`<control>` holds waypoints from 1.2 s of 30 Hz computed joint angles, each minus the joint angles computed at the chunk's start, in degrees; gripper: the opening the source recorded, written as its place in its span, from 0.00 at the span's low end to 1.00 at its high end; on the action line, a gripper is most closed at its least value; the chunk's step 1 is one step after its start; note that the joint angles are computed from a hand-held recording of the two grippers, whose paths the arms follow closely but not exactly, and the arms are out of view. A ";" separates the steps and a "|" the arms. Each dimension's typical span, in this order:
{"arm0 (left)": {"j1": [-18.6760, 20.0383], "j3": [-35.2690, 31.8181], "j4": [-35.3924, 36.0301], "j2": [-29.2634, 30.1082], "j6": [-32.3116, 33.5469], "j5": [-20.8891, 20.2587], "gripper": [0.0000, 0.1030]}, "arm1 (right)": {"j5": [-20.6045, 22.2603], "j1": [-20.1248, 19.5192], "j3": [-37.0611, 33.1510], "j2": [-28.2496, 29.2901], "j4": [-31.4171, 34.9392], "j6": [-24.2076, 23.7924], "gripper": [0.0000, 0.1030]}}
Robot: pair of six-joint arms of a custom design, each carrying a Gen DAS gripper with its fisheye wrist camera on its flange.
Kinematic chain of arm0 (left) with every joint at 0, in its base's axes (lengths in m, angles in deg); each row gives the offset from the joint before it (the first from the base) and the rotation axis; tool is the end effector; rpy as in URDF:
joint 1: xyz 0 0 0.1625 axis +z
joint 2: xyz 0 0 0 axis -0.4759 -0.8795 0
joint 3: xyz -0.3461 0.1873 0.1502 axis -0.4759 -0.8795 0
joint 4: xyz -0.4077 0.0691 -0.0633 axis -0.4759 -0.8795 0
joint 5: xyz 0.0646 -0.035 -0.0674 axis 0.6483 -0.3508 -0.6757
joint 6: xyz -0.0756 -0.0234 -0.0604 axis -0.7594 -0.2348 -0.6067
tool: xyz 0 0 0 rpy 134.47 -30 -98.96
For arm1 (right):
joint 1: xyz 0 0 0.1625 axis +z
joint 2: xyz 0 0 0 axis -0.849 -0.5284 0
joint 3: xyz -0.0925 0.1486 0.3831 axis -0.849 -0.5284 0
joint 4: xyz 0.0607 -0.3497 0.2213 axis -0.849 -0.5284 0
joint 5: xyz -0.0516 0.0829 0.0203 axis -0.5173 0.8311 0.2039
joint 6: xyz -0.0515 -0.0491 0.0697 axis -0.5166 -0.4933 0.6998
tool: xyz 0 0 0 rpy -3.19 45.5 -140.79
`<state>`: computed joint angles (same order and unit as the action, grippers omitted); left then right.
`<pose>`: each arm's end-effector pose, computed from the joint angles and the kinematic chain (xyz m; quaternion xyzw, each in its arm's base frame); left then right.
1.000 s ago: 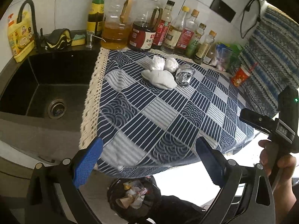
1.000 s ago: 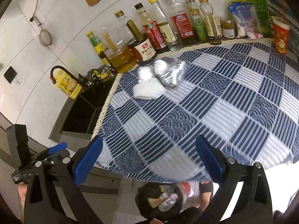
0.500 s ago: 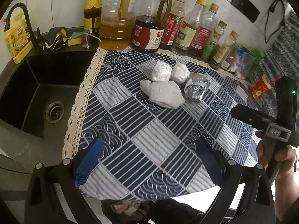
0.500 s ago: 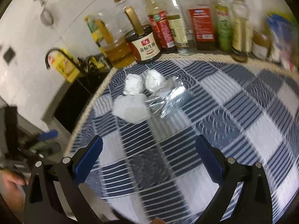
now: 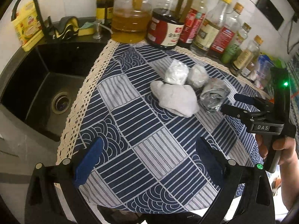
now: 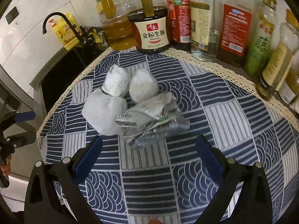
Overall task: Collect trash
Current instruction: 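Grasp the crumpled silver foil with the right gripper, then grasp the white cloth towel with the left gripper while the right gripper holds the foil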
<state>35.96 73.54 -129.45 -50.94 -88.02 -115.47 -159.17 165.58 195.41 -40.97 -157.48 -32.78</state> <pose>-0.4818 -0.2483 0.2288 0.0815 0.9307 -0.2092 0.2887 0.2072 -0.3468 0.4460 0.2815 -0.9295 0.1228 0.2043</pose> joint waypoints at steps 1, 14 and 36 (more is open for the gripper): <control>0.14 0.06 -0.02 0.03 -0.59 -0.06 0.94 | -0.07 -0.05 -0.04 0.39 -0.10 -0.39 0.95; 1.03 -0.25 0.22 1.49 -2.91 -0.84 0.94 | -1.15 -1.85 -0.41 4.59 -2.69 -5.65 0.89; 4.10 -3.26 -6.24 6.88 6.75 0.37 0.94 | 3.64 -2.82 -1.34 -2.81 0.78 -4.23 0.81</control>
<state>40.06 70.28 -135.69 -44.06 -81.27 -115.10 -155.53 162.76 194.07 -43.78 -156.70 -37.01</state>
